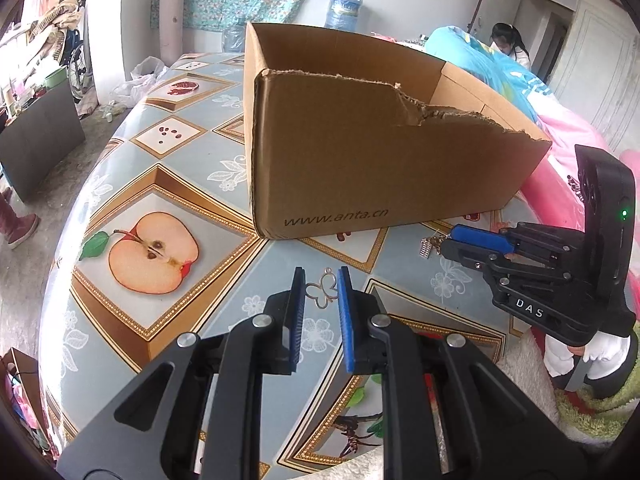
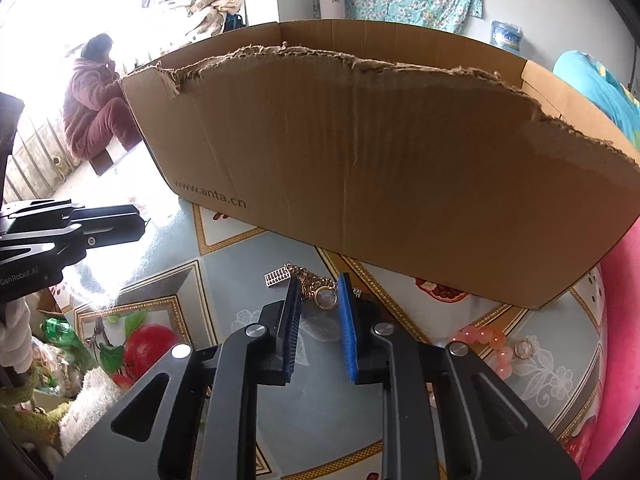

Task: Organize jewelry
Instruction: 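Close the right gripper on the gold chain piece while the left gripper holds the butterfly charm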

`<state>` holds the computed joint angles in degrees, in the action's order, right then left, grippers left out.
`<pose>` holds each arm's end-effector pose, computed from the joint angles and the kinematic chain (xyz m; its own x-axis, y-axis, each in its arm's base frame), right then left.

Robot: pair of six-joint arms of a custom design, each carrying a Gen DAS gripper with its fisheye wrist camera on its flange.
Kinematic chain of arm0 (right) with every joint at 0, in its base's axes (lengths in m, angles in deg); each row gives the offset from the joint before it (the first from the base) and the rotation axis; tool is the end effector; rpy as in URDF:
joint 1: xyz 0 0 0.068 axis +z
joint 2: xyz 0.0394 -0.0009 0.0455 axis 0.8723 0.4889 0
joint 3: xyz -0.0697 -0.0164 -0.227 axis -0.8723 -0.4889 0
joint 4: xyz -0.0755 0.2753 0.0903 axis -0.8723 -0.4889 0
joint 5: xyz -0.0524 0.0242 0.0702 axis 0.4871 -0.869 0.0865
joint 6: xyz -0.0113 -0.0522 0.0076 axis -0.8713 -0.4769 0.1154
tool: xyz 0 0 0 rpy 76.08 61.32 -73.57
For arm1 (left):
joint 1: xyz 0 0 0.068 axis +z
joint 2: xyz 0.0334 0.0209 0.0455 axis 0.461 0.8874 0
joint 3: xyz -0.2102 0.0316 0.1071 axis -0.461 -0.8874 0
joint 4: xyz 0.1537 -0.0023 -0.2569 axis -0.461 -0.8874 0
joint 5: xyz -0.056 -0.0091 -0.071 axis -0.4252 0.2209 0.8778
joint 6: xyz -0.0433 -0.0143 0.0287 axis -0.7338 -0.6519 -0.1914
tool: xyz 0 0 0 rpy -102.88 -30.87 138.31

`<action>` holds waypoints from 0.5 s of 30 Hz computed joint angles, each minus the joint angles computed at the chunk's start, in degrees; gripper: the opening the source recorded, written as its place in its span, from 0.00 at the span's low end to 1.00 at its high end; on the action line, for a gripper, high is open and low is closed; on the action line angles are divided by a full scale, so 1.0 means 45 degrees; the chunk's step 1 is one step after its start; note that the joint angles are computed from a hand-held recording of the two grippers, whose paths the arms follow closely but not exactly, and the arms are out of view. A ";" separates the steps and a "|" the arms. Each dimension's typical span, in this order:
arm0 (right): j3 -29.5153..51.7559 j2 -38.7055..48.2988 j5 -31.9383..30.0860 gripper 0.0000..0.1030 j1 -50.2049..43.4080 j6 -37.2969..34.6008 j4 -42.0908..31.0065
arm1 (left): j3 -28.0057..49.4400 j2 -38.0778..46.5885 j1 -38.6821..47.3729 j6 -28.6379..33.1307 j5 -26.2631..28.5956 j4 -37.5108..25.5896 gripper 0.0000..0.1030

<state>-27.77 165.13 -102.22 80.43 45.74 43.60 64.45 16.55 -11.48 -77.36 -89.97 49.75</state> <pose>0.2725 0.1098 0.1006 -0.5325 -0.5555 -0.6387 -0.7403 0.6714 0.0333 0.1673 -0.1169 0.1173 -0.7197 -0.2588 -0.6443 -0.1716 0.9654 -0.1962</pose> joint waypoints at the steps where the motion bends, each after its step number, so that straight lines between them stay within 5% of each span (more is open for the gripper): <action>1: 0.0019 0.0037 0.0005 0.17 0.0015 -0.0067 0.0000 | 0.0001 0.0009 0.0017 0.0016 0.0022 0.0018 0.15; 15: 0.0302 0.0261 -0.1021 0.04 -0.0679 -0.0570 -0.0587 | 0.0389 0.0460 -0.0370 -0.0059 -0.0243 -0.0061 0.15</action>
